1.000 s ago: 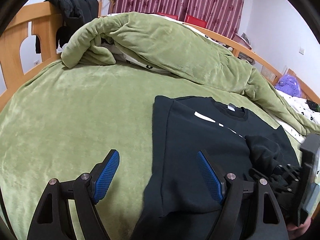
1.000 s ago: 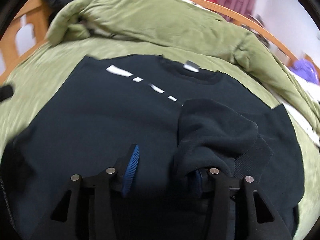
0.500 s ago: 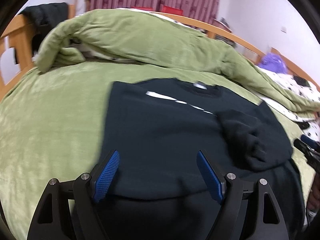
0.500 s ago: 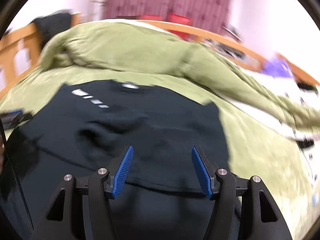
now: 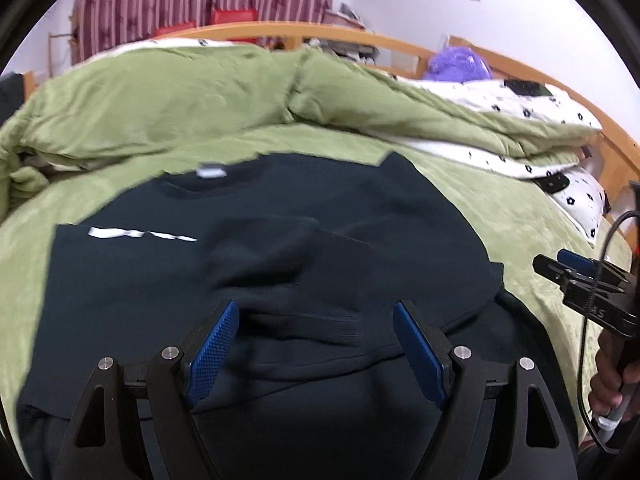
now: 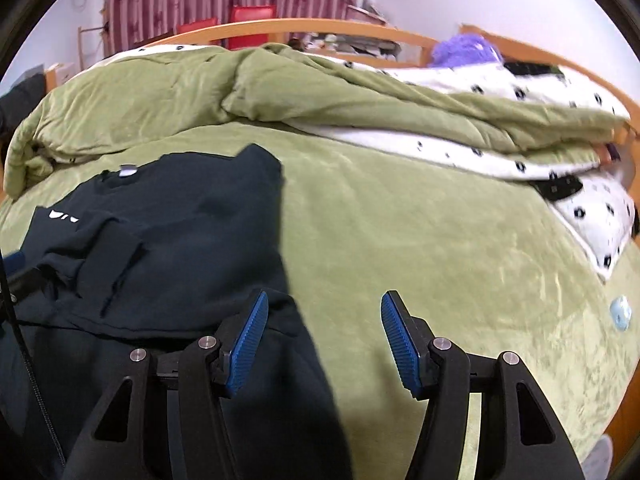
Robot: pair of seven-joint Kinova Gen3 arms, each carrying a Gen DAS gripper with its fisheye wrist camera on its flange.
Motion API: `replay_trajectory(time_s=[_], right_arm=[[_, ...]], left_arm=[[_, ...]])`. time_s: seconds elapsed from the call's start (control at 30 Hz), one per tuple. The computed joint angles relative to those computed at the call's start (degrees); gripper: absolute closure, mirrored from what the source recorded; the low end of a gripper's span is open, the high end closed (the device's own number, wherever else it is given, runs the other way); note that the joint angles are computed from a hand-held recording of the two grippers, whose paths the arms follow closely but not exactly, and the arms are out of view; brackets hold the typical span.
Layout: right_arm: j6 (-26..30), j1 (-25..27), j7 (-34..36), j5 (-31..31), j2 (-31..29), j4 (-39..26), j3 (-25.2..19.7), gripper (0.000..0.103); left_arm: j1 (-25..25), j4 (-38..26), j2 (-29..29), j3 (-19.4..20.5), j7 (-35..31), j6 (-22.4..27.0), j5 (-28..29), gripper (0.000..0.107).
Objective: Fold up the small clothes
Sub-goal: 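Open the right tool and smooth the folded sleeve flat, then grasp the black sleeve cuff with the left tool and lift it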
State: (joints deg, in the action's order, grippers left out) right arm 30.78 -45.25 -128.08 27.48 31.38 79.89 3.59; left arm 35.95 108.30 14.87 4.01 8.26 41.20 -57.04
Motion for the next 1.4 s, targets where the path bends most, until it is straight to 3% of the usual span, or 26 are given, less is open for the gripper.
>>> replay_trajectory(time_s=[0.2, 0.3, 0.37, 0.53, 0.57, 0.63, 0.7, 0.87, 1.03, 1.17, 1.23, 1.4], right_arm=[[-3.5, 2.42, 1.03, -1.67, -1.93, 3.0, -1.06, 0.045], [-4.3, 3.13, 2.55, -3.03, -1.96, 3.02, -1.8, 0.045], [-4.65, 2.87, 3.0, -3.26, -1.73, 3.02, -1.5, 0.045], [-3.66, 3.73, 5.16, -5.52, -0.31, 1.43, -2.26, 0.045], [-3.16, 3.85, 5.5, -6.02, 0.05, 0.88, -2.4, 0.045], [-2.8, 4.03, 6.07, -6.92, 0.5, 0.2, -2.68, 0.045], [-2.56, 3.75, 6.4, -7.37, 0.87, -0.38, -2.61, 0.045], [-2.56, 4.51, 9.78, -9.93, 2.08, -1.99, -5.12, 0.045], [-2.03, -0.4, 7.9, -8.32, 4.11, -3.93, -1.53, 0.045], [-1.61, -3.35, 4.21, -6.58, 5.09, -5.25, 0.66, 0.045], [-1.89, -3.76, 3.11, -6.16, 5.14, -5.57, 0.74, 0.045], [-2.26, -6.6, -1.33, -3.53, 5.96, -6.96, 3.04, 0.045]], left_arm=[[-1.09, -4.65, 6.08, -1.27, -3.14, -2.48, 4.56, 0.032], [0.12, -8.65, 9.92, -2.15, -8.03, 2.17, 8.11, 0.032], [2.59, -10.02, 11.83, -4.41, -7.84, 4.9, 8.39, 0.031], [4.29, -10.78, 13.17, -6.13, -7.05, 5.96, 7.52, 0.03], [4.34, -11.21, 13.41, -6.28, -7.3, 6.46, 7.69, 0.033], [5.58, -12.15, 14.18, -7.57, -7.56, 8.51, 7.51, 0.058], [4.63, -11.37, 12.98, -6.74, -7.82, 7.48, 7.0, 0.081], [6.21, -7.0, 8.48, -7.35, -2.92, 9.1, 1.58, 0.087], [5.48, 1.02, -0.18, -6.86, 6.49, 12.26, -2.98, 0.087], [8.76, 9.93, -9.43, -15.15, 11.04, 9.52, -3.89, 0.088], [10.19, 15.2, -14.74, -20.46, 12.68, 4.86, -4.87, 0.088], [14.03, 24.57, -21.47, -32.92, 17.45, -6.79, -6.64, 0.091]])
